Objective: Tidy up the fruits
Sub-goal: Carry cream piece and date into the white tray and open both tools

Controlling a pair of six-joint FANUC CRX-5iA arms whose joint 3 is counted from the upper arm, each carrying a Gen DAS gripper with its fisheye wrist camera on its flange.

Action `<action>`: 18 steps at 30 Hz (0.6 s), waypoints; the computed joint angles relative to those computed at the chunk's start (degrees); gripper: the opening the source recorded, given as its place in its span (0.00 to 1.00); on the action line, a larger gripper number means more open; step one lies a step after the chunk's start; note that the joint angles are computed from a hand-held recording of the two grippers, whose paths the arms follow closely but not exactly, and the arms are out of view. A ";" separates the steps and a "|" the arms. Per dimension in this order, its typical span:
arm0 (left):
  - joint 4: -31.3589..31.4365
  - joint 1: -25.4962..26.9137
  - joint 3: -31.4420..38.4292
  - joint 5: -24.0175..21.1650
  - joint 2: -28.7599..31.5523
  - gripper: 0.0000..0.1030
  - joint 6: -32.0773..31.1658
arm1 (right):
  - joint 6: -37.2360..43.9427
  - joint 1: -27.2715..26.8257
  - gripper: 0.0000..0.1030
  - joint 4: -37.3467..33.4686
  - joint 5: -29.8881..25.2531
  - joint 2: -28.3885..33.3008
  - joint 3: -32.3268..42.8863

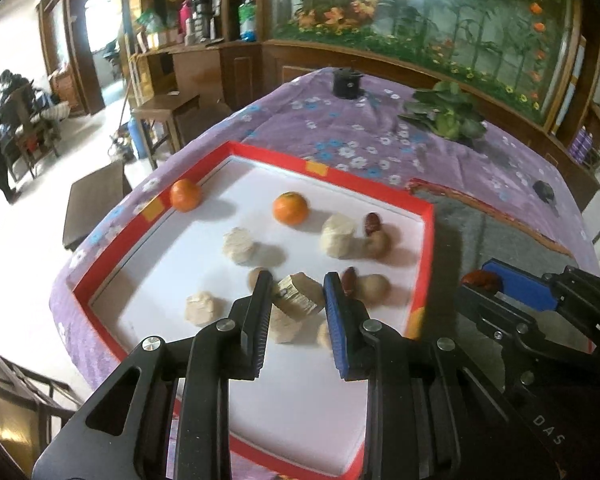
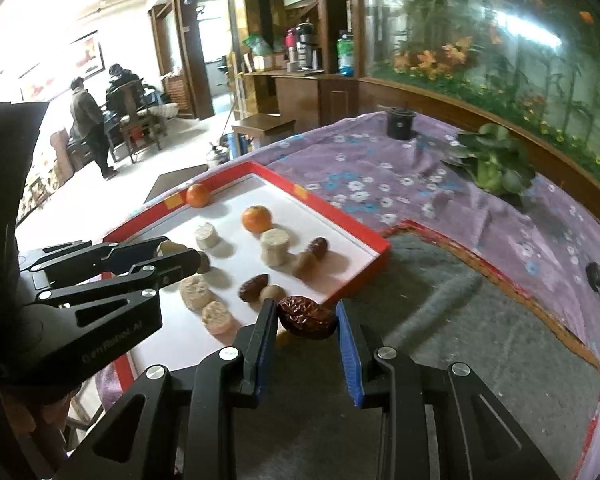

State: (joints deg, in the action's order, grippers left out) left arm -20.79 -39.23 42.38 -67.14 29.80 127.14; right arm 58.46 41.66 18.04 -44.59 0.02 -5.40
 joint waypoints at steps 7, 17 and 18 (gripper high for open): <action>1.31 2.50 -2.38 0.02 -0.95 0.25 2.42 | 8.53 -0.06 0.28 -7.28 -1.08 3.69 4.91; 2.24 3.20 -2.51 -0.56 0.02 0.25 1.60 | 13.67 -0.11 0.28 -11.70 -2.64 7.86 8.79; 2.13 3.20 -2.39 -0.88 0.23 0.25 1.64 | 14.02 -0.25 0.28 -12.24 -2.70 8.14 9.09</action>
